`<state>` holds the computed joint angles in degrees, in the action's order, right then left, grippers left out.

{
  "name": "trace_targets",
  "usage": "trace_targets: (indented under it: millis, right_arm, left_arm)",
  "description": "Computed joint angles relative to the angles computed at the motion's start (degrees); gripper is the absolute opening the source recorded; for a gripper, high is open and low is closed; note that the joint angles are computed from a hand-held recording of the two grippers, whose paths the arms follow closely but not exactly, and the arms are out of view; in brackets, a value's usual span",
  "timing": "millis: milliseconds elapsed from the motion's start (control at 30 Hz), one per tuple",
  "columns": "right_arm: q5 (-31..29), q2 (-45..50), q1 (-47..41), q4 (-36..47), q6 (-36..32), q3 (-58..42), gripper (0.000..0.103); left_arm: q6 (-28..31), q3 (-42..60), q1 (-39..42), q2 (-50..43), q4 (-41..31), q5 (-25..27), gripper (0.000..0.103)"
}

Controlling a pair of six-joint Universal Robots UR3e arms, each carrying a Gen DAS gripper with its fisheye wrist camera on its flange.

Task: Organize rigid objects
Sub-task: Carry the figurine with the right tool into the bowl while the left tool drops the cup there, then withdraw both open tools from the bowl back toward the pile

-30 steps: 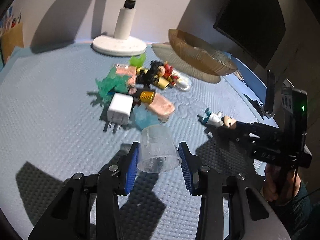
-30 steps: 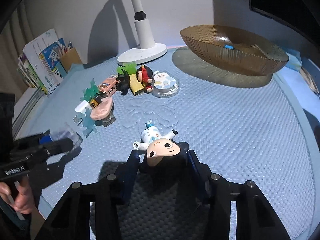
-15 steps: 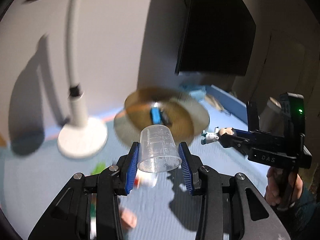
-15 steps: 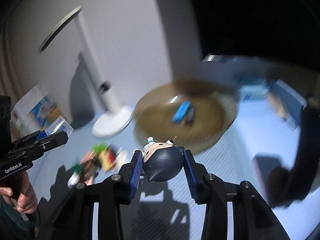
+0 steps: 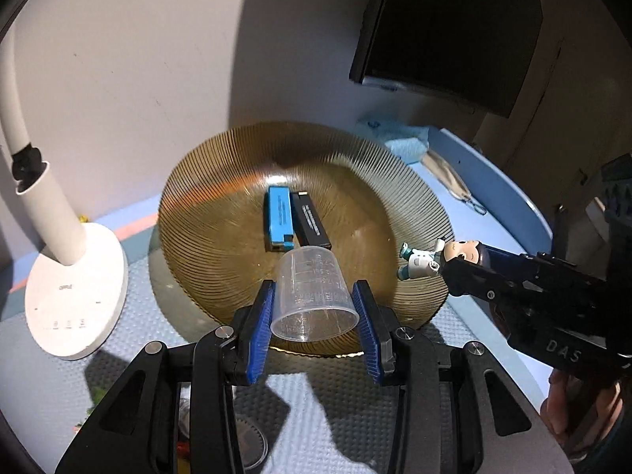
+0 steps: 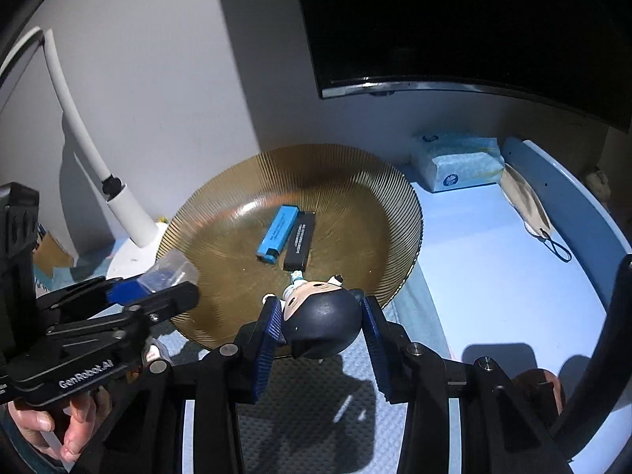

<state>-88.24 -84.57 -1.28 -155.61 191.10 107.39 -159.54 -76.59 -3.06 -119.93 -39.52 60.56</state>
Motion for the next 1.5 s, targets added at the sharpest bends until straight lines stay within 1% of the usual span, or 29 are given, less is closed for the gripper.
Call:
trace_targets:
  millis: [100, 133, 167, 200, 233, 267, 400, 467, 500, 533, 567, 600, 633, 700, 767, 833, 867, 900, 967, 1000, 1100, 1133, 1167, 1233, 1300, 1367, 1500]
  right_arm:
    - [1.2, 0.7, -0.6, 0.9, -0.1, -0.5, 0.041]
    - [1.6, 0.7, -0.8, 0.7, 0.0, -0.5, 0.041]
    - [1.6, 0.4, -0.7, 0.7, 0.2, -0.4, 0.047]
    - [1.1, -0.2, -0.5, 0.2, 0.5, 0.0, 0.055]
    - [0.0, -1.5, -0.1, -0.8, 1.2, 1.0, 0.057]
    - [-0.6, -2.9, 0.0, -1.4, 1.6, 2.1, 0.058]
    - [0.3, -10.2, -0.4, -1.5, 2.8, 6.7, 0.058]
    - [0.3, -12.7, 0.9, -1.0, 3.3, 8.0, 0.058]
    - [0.0, -13.3, 2.4, -0.8, 3.6, 8.2, 0.058]
    - [-0.3, -13.3, 3.6, -0.6, 4.0, 8.0, 0.058]
    - [-0.6, -13.1, 5.5, -0.4, 4.7, 7.6, 0.058]
    - [-0.7, -12.6, 7.4, -0.6, 5.3, 7.2, 0.058]
    - [-0.8, -11.7, 9.3, -0.9, 6.0, 6.7, 0.058]
    - [-2.0, -8.7, 14.1, -2.0, 7.5, 5.1, 0.060]
    - [-4.4, -4.7, 18.7, -3.9, 9.3, 3.5, 0.062]
    - [-3.0, -0.2, 21.2, -9.2, 10.9, 4.0, 0.062]
    - [-2.2, 1.4, 21.6, -11.3, 11.4, 4.6, 0.062]
    - [-2.3, 3.5, 22.2, -13.9, 11.8, 5.1, 0.062]
    - [-3.0, 7.6, 23.3, -17.0, 12.5, 5.4, 0.062]
    - [-3.0, 9.3, 23.5, -18.3, 12.6, 5.6, 0.062]
    - [-3.2, 12.3, 24.0, -20.8, 12.5, 6.3, 0.062]
    - [-4.2, 13.2, 24.4, -21.4, 12.3, 6.5, 0.062]
    - [-4.8, 14.0, 24.7, -21.3, 12.5, 6.5, 0.062]
    - [-4.0, 14.2, 24.2, -21.0, 12.6, 6.6, 0.062]
    - [-3.9, 14.7, 24.0, -21.2, 12.4, 6.3, 0.065]
    - [-2.2, 15.0, 23.2, -20.2, 12.0, 5.9, 0.065]
    - [-1.7, 14.8, 23.2, -20.7, 11.5, 6.3, 0.065]
  left_arm:
    - [-0.4, 0.7, -0.5, -0.5, -0.1, 0.9, 0.038]
    - [-0.9, 0.3, -0.2, -0.3, 0.3, 0.8, 0.054]
    - [-1.7, -0.4, 0.2, 0.3, 1.0, 1.0, 0.076]
    - [-2.1, -2.0, 0.8, 1.5, 2.3, 0.7, 0.082]
    - [-2.5, -5.3, 2.2, 3.7, 4.8, -0.7, 0.083]
    - [-2.1, -7.1, 3.5, 5.3, 5.4, -1.8, 0.083]
    - [1.1, -19.3, 13.4, 17.5, 5.2, -8.8, 0.083]
    - [4.4, -26.2, 20.2, 24.8, 2.9, -12.9, 0.083]
    - [6.8, -31.1, 25.3, 30.1, 1.2, -15.0, 0.083]
    - [8.5, -33.6, 28.4, 33.0, -0.4, -16.2, 0.083]
    - [10.6, -35.8, 31.8, 36.0, -2.8, -17.4, 0.083]
    - [13.9, -39.1, 37.2, 40.4, -7.1, -18.8, 0.083]
    - [16.2, -40.8, 40.5, 42.8, -9.9, -19.5, 0.083]
    - [22.6, -44.4, 48.3, 47.6, -16.8, -20.3, 0.083]
    - [26.0, -46.4, 52.7, 48.7, -19.4, -19.6, 0.083]
    - [28.0, -49.9, 57.1, 48.2, -18.1, -17.8, 0.083]
    - [28.6, -51.4, 58.4, 47.4, -16.4, -17.1, 0.083]
    - [28.2, -53.0, 59.2, 45.1, -12.5, -15.6, 0.083]
    - [26.9, -54.7, 58.7, 41.3, -6.5, -13.8, 0.082]
    - [27.2, -56.0, 59.0, 39.2, -3.5, -13.0, 0.082]
    - [27.6, -58.9, 59.1, 36.5, 2.3, -12.1, 0.082]
    - [27.4, -58.2, 58.5, 35.4, 1.8, -11.7, 0.082]
    - [28.3, -57.4, 58.4, 35.1, 0.4, -12.7, 0.082]
    - [29.9, -58.6, 59.4, 36.5, 0.1, -13.9, 0.082]
    - [30.4, -58.2, 58.8, 36.1, -0.4, -13.4, 0.082]
    - [31.1, -58.9, 59.0, 36.8, -0.4, -13.7, 0.082]
    - [32.1, -59.7, 59.1, 37.5, 0.0, -13.7, 0.082]
